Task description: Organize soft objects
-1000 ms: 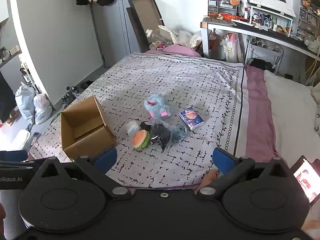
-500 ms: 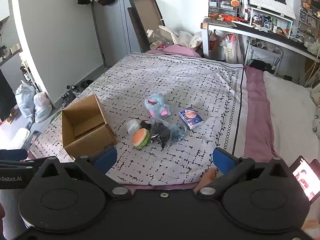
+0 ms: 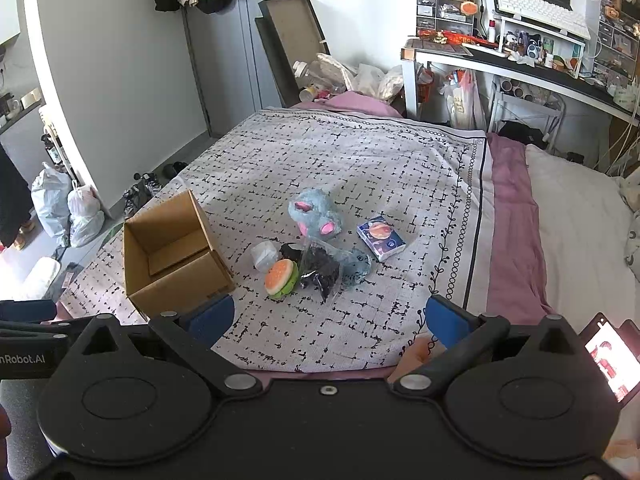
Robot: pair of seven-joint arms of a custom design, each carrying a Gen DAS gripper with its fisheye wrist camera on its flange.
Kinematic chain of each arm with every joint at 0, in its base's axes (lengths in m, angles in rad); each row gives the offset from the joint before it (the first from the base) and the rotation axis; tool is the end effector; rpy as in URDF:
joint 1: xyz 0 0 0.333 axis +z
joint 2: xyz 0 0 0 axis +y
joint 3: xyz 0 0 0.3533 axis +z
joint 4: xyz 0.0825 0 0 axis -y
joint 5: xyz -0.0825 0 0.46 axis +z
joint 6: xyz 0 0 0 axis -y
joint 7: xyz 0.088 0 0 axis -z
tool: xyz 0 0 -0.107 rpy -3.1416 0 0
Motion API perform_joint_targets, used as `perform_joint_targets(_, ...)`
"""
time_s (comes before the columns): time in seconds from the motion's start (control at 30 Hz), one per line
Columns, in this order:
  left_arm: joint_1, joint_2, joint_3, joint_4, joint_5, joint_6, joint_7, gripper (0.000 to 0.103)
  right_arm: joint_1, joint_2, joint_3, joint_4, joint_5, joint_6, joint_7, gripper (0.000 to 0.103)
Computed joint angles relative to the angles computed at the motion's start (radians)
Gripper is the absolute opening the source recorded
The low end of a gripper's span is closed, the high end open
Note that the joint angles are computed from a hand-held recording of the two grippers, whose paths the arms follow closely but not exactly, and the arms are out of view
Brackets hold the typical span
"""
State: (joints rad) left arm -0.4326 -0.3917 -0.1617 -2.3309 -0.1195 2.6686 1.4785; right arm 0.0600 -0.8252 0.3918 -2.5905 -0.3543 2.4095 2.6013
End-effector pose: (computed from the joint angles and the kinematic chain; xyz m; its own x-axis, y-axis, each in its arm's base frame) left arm 0.4432 -0.3056 0.5783 -0.4495 -0.8864 0.1106 -0.7038 0.2751 -0.6549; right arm 0.3641 0.1964 0.5679 -0.3726 -0.9256 -0.0670 -0.6194 0.3018 -0.7248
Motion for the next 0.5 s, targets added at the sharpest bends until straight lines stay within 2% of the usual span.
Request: perform_joint_targets(0.5,0.000,-0.001,-0.001,-0.003,0.001,0.004,-0.001,0.096,0.001,-0.003,-0.003,-0.004,0.002,0.000,-0.001,0.103)
